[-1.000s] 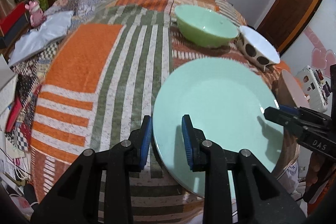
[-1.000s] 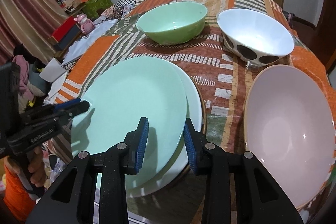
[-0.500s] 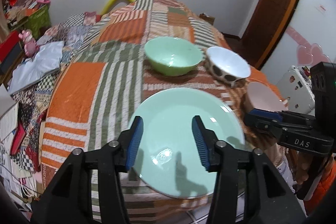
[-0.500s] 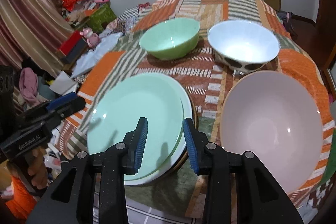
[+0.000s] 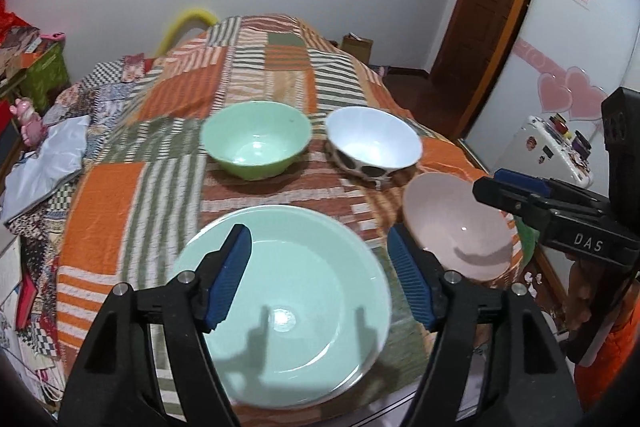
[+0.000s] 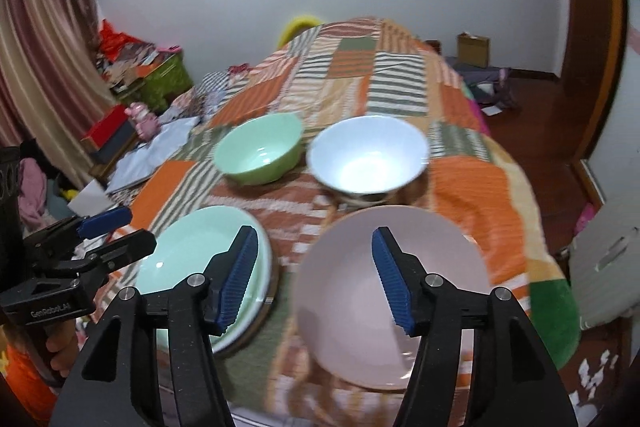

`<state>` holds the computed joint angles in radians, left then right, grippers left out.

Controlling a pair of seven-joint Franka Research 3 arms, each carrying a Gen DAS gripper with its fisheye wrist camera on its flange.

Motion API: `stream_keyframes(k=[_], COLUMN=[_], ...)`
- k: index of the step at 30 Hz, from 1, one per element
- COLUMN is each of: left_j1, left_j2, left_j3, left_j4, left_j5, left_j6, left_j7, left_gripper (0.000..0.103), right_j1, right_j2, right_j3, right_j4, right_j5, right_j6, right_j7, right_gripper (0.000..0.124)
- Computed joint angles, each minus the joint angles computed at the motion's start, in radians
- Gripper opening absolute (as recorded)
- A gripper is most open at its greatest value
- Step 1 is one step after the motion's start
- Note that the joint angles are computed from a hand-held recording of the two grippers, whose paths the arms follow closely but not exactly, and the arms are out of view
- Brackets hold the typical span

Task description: Organize plates and bowls

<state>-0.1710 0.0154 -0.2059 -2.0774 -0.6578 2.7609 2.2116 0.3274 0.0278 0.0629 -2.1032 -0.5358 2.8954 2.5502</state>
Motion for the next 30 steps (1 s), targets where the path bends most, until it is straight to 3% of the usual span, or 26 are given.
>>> stream_keyframes(k=[12, 18, 25, 30], left_j1=[-0.014, -0.017, -0.019, -0.017], left_j2=[0.133, 0.192, 0.264, 0.313], left_j3=[-0.066, -0.099, -0.128, -0.138], left_j4=[0.106, 0.151, 0.214, 0.268], left_j5=[0.178, 0.251, 0.316, 0.353], left_j6=[-0.052, -0.072, -0.116, -0.162], left_j7=[-0.143, -0.191, -0.232, -0.278], left_gripper=[0.070, 0.070, 0.053, 0.039], right_j1=[-0.081, -0.098, -0.108, -0.099], right_j2=[-0.064, -0.066, -0.058, -0.055], right_j3=[0.012, 0.015, 0.008, 0.004], right_j4=[-0.119, -0.162, -0.197, -0.220], right_j5=[-0.041, 0.027, 0.122, 0.286], right_j6=[-0.021, -0.004, 0.035, 0.071], right_j7=[0.081, 0.014, -0.044, -0.184], right_gripper=[0.056, 0.056, 0.053, 0.045])
